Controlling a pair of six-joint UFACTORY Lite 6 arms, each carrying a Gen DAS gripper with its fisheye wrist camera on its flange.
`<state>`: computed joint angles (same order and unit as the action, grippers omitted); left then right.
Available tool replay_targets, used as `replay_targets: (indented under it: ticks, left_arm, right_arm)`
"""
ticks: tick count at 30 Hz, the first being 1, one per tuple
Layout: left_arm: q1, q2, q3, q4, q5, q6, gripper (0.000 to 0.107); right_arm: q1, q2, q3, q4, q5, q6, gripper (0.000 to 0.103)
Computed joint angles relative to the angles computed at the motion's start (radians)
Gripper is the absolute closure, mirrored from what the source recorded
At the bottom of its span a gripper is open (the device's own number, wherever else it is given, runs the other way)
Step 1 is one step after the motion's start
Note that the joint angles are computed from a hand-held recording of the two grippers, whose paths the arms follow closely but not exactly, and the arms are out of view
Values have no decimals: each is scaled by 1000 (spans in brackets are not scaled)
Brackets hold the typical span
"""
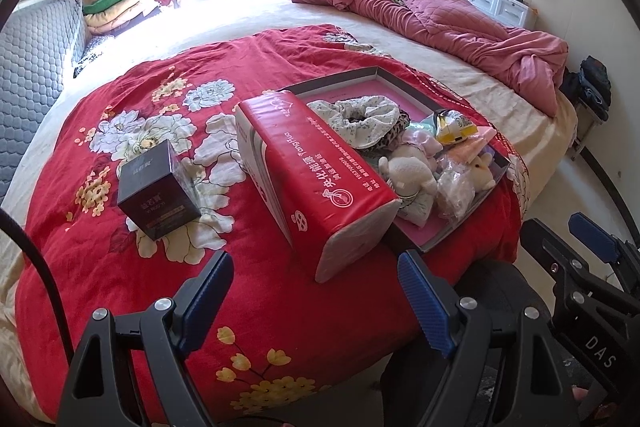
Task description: Organize soft objects
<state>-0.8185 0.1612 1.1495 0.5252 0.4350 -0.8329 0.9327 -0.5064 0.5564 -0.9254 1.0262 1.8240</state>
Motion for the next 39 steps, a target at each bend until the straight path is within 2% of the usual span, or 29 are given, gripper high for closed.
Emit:
replay_targets:
  ticks: [33, 39]
  left_arm:
    - [-8, 20, 4, 71, 26, -66, 23]
    - [-29, 26, -7, 195, 32, -177, 23]
  right_arm:
    - [-19, 5, -5, 8, -28, 2, 24]
    - [-35, 9, -10, 6, -49, -1, 24]
